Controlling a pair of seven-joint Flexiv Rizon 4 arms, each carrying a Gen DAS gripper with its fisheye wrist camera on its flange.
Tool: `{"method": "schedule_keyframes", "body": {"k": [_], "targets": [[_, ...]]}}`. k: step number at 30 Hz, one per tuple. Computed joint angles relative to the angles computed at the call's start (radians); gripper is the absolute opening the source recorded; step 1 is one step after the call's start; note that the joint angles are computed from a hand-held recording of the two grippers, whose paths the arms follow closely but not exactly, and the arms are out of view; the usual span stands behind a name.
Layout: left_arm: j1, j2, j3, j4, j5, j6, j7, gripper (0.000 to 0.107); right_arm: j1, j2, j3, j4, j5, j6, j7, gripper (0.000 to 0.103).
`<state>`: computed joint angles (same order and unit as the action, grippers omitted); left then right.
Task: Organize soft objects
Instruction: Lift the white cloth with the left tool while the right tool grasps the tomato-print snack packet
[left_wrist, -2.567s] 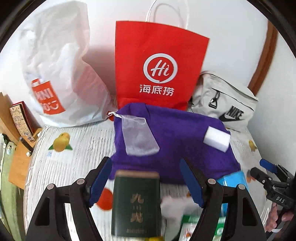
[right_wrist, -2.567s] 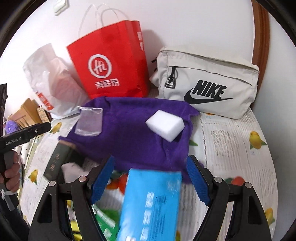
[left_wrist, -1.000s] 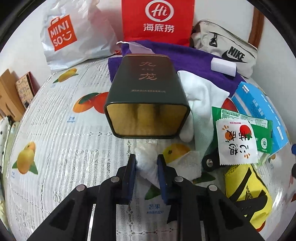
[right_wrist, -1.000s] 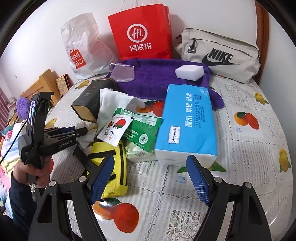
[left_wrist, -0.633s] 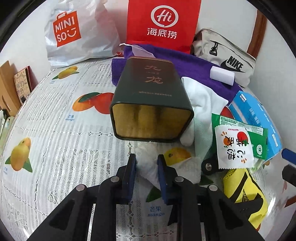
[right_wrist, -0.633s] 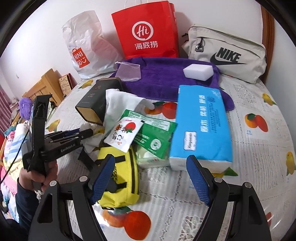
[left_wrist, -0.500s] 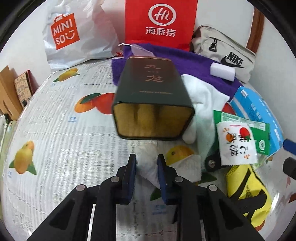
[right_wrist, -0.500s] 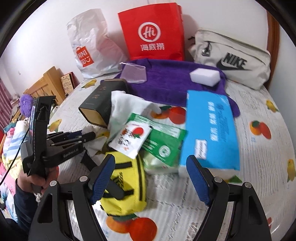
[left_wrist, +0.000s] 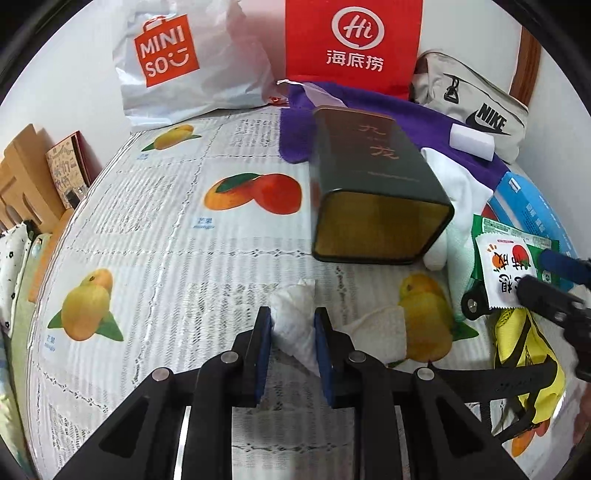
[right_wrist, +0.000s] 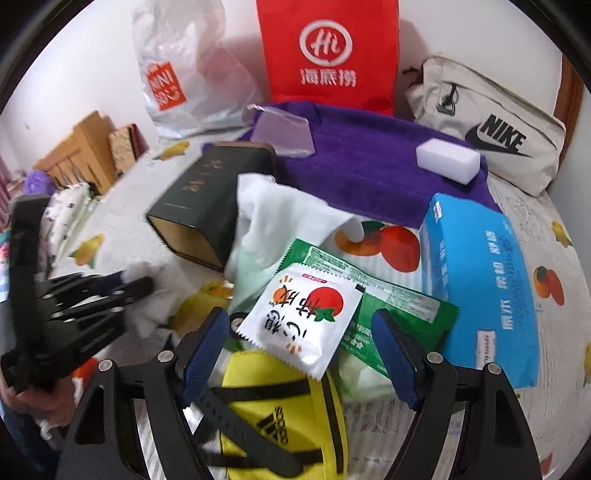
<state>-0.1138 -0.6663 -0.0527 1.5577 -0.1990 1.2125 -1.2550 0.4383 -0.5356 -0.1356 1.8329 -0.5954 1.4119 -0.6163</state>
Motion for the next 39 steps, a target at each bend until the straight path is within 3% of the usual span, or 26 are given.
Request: {"method": "schedule_keyframes", "body": {"k": [3,9,11,13,14,16,20,25,31,35,39], "targets": [[0.017,0.003,-0.019,0.011,-0.018,0.006,0.015,0.022,-0.028,-0.031,0.05,-0.047,0.043,-0.045,-0.035,0.079],[0.01,0.003,-0.011,0.013,-0.014,0.014,0.021,0.022,0.028,-0.056,-0.025,-0.064,-0.024,-0.074,0.012,0.078],[0.007,0.003,-0.006,0.01,-0.013,0.008,0.015,0.022,0.041,-0.056,-0.046,-0.057,-0.053,-0.066,0.034,0.07],[0.006,0.002,-0.005,0.009,-0.01,0.008,0.014,0.022,0.055,-0.05,-0.071,-0.047,-0.091,-0.066,0.053,0.047],[0.005,0.001,-0.003,0.008,-0.008,0.009,0.015,0.023,0.056,-0.046,-0.074,-0.044,-0.106,-0.074,0.055,0.044],[0.001,0.001,0.002,0.004,-0.004,0.005,0.009,0.023,0.013,-0.042,-0.027,-0.041,-0.088,-0.048,0.029,0.029],[-0.012,-0.002,0.018,-0.005,0.01,-0.003,-0.014,0.022,-0.039,-0.042,0.035,-0.04,-0.024,-0.011,-0.024,0.02],[-0.005,0.0,0.009,-0.009,0.005,-0.022,-0.027,0.022,-0.042,-0.027,0.045,-0.02,0.027,0.044,-0.075,0.009],[0.019,0.016,-0.023,0.007,-0.031,-0.04,-0.012,0.021,-0.054,-0.006,0.074,-0.006,0.106,0.087,-0.139,0.005],[0.026,0.036,-0.036,0.021,-0.051,-0.023,-0.003,0.021,-0.02,0.019,0.022,0.016,0.122,0.13,-0.136,0.005],[0.035,0.056,-0.05,0.029,-0.077,-0.015,0.01,0.021,-0.023,0.041,0.022,0.021,0.144,0.152,-0.161,0.005]]}}
